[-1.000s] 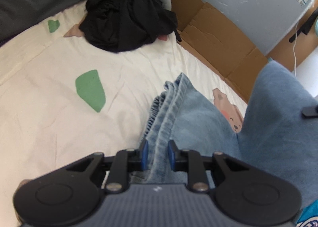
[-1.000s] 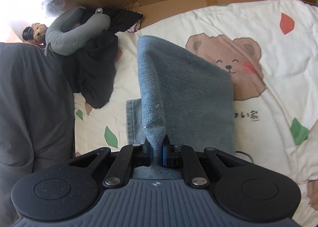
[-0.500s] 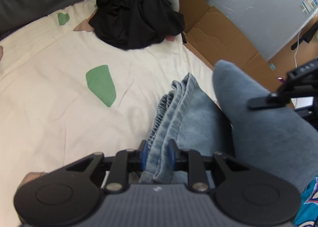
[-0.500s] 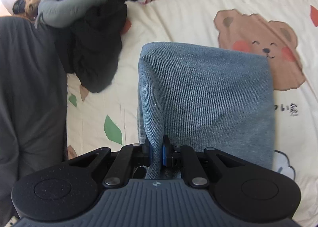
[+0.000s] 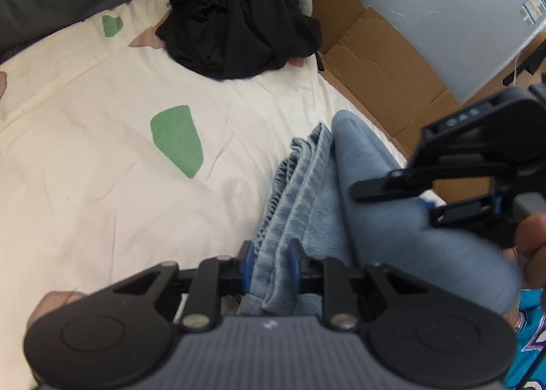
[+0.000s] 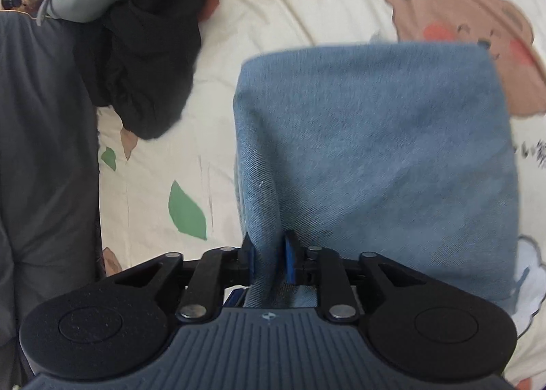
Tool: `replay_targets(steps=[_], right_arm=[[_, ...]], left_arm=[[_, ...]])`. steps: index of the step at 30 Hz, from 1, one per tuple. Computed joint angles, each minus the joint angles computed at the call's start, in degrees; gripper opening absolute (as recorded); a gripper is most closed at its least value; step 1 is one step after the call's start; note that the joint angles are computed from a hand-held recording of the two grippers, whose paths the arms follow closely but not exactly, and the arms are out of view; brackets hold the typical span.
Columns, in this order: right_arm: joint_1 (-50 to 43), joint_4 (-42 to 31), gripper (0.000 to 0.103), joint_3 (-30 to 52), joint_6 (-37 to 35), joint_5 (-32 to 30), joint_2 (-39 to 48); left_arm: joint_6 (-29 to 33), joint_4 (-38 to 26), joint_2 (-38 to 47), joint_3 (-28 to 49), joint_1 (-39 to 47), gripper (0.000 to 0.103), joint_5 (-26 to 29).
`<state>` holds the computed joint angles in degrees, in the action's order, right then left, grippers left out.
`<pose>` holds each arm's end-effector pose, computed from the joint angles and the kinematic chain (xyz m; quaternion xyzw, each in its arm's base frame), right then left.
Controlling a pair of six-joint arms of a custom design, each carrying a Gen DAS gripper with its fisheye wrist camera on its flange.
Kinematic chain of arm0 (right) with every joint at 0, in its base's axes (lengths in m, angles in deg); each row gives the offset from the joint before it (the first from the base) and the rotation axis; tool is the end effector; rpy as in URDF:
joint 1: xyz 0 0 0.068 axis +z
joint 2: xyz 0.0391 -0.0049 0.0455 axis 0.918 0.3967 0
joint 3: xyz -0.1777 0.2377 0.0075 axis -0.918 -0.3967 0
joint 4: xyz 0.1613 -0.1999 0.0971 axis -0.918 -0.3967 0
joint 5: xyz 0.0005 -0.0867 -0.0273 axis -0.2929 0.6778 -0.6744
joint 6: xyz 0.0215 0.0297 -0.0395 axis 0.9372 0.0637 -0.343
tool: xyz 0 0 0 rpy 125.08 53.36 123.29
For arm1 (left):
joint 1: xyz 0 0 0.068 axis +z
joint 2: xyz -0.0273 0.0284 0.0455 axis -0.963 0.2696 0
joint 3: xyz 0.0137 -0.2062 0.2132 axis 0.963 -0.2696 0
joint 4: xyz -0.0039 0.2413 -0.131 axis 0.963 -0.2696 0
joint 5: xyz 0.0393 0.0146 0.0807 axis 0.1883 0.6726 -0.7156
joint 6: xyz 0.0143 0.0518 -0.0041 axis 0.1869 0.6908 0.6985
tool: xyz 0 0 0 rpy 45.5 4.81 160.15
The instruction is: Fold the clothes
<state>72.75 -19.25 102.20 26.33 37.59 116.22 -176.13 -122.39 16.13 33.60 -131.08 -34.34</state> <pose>0.4308 0.0611 0.2985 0.0460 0.9728 0.2236 0.0402 0.1282 -0.1583 0.2270 -0.3557 0.8554 -0.1569 0.3424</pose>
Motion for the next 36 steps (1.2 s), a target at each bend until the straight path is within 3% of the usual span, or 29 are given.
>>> replay_targets(steps=[4, 8, 12, 14, 17, 23, 30, 34, 36], right_arm=[[-0.23, -0.11, 0.027, -2.18, 1.21, -4.9, -1.2], [-2.85, 0.39, 0.03, -2.21, 0.5, -8.69, -2.31], [-5.68, -0.46, 0.032, -1.98, -2.13, -9.64, -3.1], [-7.07, -0.89, 0.032, -2.76, -4.25, -10.01, -3.93], [-9.15, -0.96, 0.032, -4.21, -7.43, -10.1, -5.11], [-13.04, -0.45, 0.031, -11.56, -13.95, -8.55, -8.76], [-14.97, 1.15, 0.031, -25.71, -17.4, -8.88, -14.95], [-16.99, 0.06, 0.032, -27.27, -20.46, -10.34, -16.62], [-18.14, -0.65, 0.032, -27.84, -22.09, -11.07, -17.33]], left_arm=[[-2.43, -4.24, -1.8, 0.75, -1.2, 0.021, -1.42], [-8.83, -12.12, -4.53, 2.22, -4.84, 0.021, -4.19], [-10.26, -15.08, -6.01, 3.89, -7.13, 0.022, -5.0], [-9.88, -14.65, -6.38, 4.53, -7.68, 0.028, -4.8], [-9.98, -13.35, -6.26, 5.0, -7.95, 0.045, -4.31], [-13.76, -7.4, -8.46, 1.79, -9.84, 0.058, -4.36], [-15.6, 2.61, -8.57, -3.45, -10.73, 0.064, -1.49], [-15.75, 7.74, -7.19, -5.76, -11.46, 0.066, -0.51], [-15.83, 11.21, -7.03, -7.57, -11.78, 0.061, -0.2]])
